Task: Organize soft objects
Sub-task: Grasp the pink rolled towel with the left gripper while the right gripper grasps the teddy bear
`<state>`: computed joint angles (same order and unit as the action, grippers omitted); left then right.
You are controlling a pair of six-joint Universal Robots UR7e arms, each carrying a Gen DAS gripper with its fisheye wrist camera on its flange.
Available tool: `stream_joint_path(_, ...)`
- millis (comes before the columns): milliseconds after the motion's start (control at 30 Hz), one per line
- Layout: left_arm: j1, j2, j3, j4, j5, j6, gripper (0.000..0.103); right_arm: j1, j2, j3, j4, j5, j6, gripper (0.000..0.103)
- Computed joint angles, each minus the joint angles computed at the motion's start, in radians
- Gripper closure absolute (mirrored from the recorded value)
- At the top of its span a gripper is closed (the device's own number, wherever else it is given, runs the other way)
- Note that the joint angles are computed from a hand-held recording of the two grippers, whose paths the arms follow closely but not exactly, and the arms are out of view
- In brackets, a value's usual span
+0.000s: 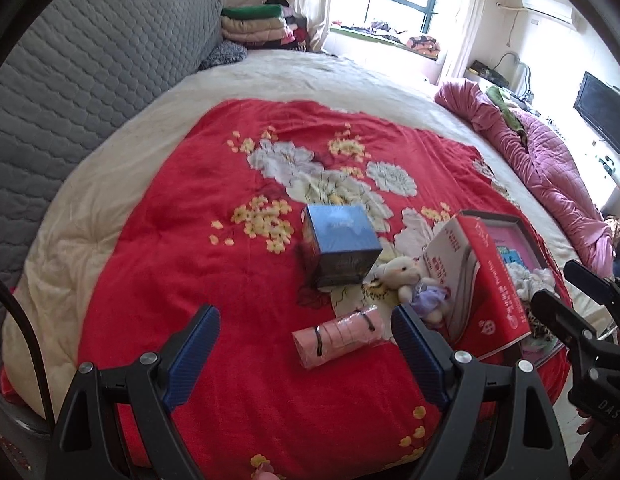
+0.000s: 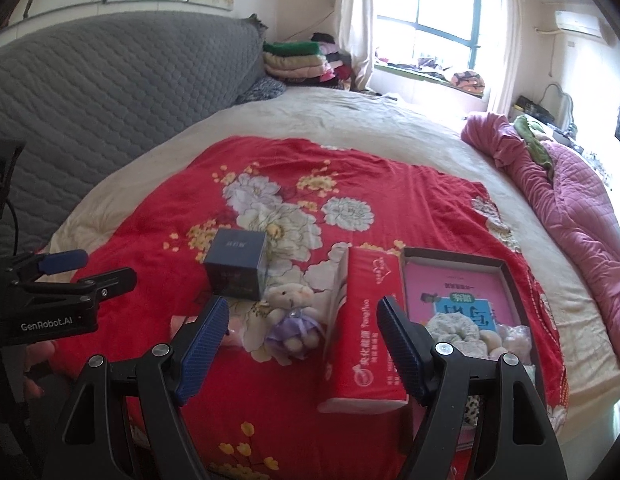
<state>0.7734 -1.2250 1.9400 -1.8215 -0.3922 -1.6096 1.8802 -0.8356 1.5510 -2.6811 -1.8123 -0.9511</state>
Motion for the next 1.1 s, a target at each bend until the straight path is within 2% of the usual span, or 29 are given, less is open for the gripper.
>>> stream_joint_path(233,0.061,0.03,0.059,-0.313,-0.046,0.295,0.016,-0.007,0.044,0.006,0.007,-0.04,-0.051,0.025)
stream_joint_path(300,0.077,0.043,0.053,-0.347,-0.057,0.359,0.016,-0.01,0.057,0.005,0.008,-0.053,-0.066,0.025)
stream_joint_path(500,0.144,0.087,0.033,-0.521,-0.112,0.648,0.016,-0.01,0.11,-0.009,-0.002,-0.114,-0.125,0.025)
stream_joint_path(733,0.209,0.155,0.007,-0.665,-0.175,0.955,0.016,-0.01,0.16,-0.039,-0.013,-0.158,-0.165,0.025)
stream_joint_path(833,0.23,0.181,-0.001,-0.708,-0.209,1.056,0.016,-0.012,0.179,-0.063,0.005,-0.167,-0.159,0.025)
stream_joint_path(1000,0.264,0.202,-0.009,-0.715,-0.25,1.105,0.016,-0.011,0.213,-0.094,0.025,-0.2,-0.182,0.025)
stream_joint_path(1100,0.283,0.204,0.003,-0.777,-0.285,1.144,0.016,-0.007,0.242,-0.114,0.03,-0.232,-0.2,0.025)
